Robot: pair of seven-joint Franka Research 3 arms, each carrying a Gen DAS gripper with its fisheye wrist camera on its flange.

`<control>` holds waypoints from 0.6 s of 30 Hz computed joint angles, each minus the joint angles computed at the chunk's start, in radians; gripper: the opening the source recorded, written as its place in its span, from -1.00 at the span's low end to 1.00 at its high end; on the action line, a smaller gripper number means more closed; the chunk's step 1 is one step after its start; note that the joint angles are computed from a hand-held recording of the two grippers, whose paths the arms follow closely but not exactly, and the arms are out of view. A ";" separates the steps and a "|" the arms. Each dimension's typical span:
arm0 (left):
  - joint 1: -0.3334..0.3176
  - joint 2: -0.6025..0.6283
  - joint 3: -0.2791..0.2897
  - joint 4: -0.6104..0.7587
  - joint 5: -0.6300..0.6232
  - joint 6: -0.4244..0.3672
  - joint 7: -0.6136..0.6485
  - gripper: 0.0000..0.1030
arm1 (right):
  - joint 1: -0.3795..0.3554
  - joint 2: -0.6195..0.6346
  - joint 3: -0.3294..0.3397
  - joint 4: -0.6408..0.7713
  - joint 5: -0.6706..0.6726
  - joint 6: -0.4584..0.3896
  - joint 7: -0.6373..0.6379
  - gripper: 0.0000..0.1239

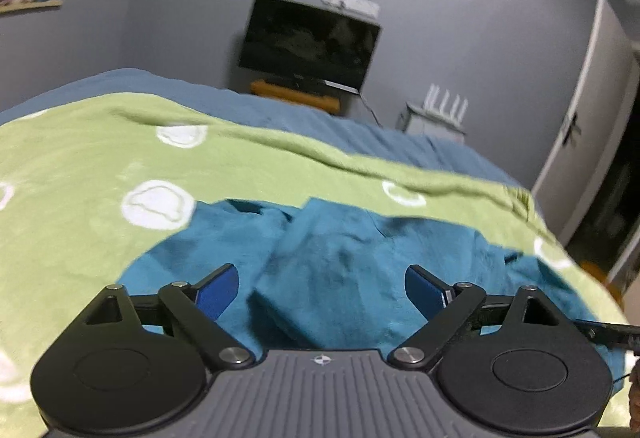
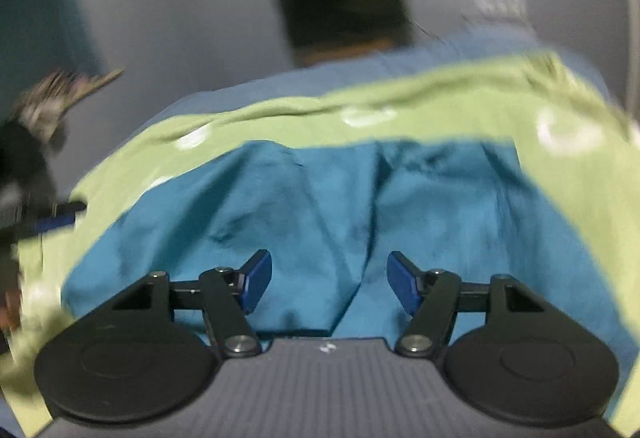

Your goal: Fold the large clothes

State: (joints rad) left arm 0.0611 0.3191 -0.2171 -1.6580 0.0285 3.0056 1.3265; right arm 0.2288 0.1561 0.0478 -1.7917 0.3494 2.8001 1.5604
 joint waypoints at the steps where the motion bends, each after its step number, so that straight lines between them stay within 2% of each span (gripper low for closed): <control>1: 0.000 0.012 -0.012 0.016 0.000 -0.011 0.015 0.76 | 0.005 0.025 -0.010 0.021 -0.003 -0.010 0.062 0.03; 4: 0.006 0.054 -0.056 0.061 -0.008 -0.008 0.081 0.76 | 0.009 0.090 -0.025 0.070 -0.001 -0.024 0.183 0.04; 6: -0.012 0.082 -0.056 0.092 0.010 -0.018 0.107 0.76 | -0.010 0.125 -0.007 0.096 0.043 -0.030 0.192 0.04; 9: -0.010 0.140 -0.085 0.149 0.007 -0.060 0.172 0.70 | -0.080 0.169 0.081 0.133 0.231 -0.023 0.051 0.03; 11: -0.019 0.167 -0.090 0.186 0.002 -0.124 0.203 0.60 | -0.089 0.180 0.101 0.147 0.276 -0.034 -0.034 0.00; 13: -0.038 0.195 -0.080 0.225 -0.004 -0.197 0.218 0.51 | -0.079 0.197 0.103 0.160 0.266 -0.021 -0.124 -0.69; 14: -0.042 0.205 -0.082 0.239 -0.015 -0.228 0.229 0.46 | -0.069 0.197 0.101 0.151 0.263 0.022 -0.159 -0.73; 16: -0.033 0.200 -0.105 0.221 -0.059 -0.231 0.264 0.46 | -0.002 0.191 0.037 0.119 0.176 0.170 -0.116 -0.85; 17: -0.030 0.202 -0.118 0.216 -0.079 -0.224 0.287 0.49 | 0.042 0.192 -0.018 0.108 0.112 0.228 -0.056 -0.85; 18: -0.038 0.197 -0.116 0.207 -0.082 -0.223 0.301 0.56 | 0.089 0.197 -0.084 0.109 0.043 0.243 0.018 -0.85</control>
State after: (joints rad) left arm 0.0227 0.5158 -0.3335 -1.4515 -0.0531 2.7826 1.6271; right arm 0.3183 0.3532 -0.0363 -1.6825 0.3920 3.0432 1.5782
